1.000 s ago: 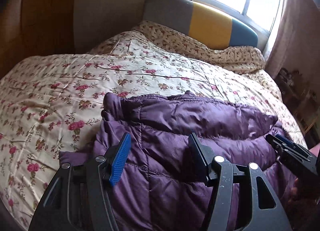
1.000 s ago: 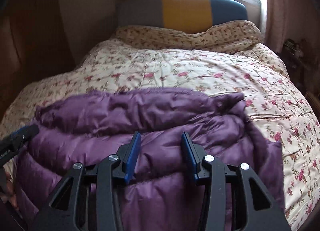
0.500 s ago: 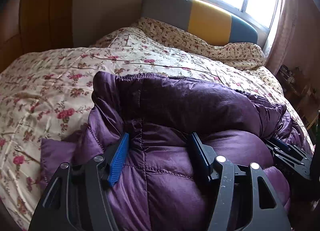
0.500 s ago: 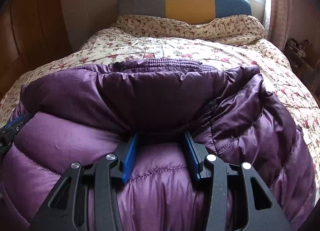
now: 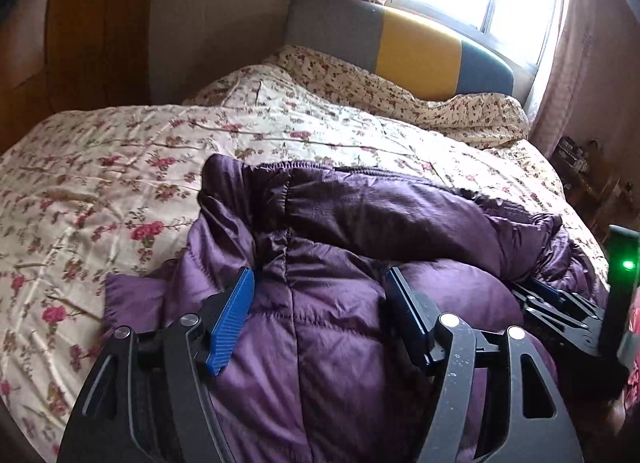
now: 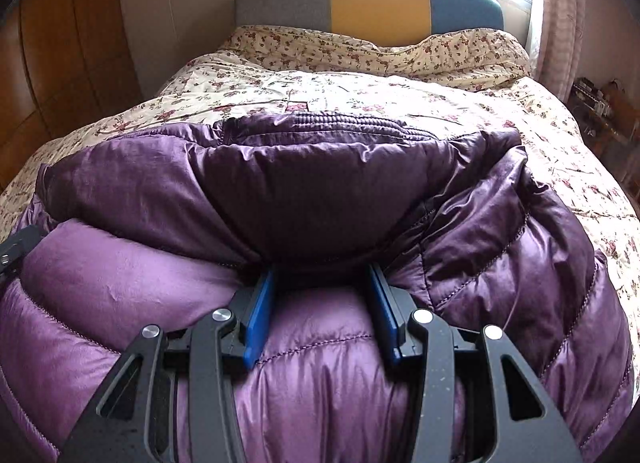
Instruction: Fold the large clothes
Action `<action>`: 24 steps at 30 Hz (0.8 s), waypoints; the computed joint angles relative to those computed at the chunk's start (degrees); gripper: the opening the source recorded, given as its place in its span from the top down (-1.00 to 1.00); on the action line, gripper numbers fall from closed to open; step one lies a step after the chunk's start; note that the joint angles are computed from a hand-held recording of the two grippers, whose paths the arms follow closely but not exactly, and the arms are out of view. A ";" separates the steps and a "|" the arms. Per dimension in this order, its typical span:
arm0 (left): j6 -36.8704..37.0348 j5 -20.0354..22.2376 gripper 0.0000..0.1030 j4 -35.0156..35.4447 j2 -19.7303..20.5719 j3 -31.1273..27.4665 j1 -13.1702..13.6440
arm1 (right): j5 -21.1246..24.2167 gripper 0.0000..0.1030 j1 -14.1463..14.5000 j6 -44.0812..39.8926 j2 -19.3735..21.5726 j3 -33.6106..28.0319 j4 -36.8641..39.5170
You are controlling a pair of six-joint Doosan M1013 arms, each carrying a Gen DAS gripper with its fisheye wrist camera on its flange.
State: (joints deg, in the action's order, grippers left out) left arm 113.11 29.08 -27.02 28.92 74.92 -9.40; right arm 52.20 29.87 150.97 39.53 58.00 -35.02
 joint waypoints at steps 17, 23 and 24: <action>2.20 -4.37 -0.46 -2.45 -6.14 7.21 2.18 | 2.63 0.10 0.28 -0.88 0.50 -1.69 0.03; 2.72 0.67 -0.46 -10.15 -5.97 8.01 6.14 | 1.44 0.01 0.60 1.18 -1.25 -0.13 0.70; 2.28 1.87 -0.46 -11.43 -5.72 7.99 6.88 | 0.89 0.01 0.71 1.40 -1.75 0.44 0.70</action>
State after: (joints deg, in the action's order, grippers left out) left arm 115.39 30.94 -38.45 23.20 82.91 -2.52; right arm 53.09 30.58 152.37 37.78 58.44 -34.32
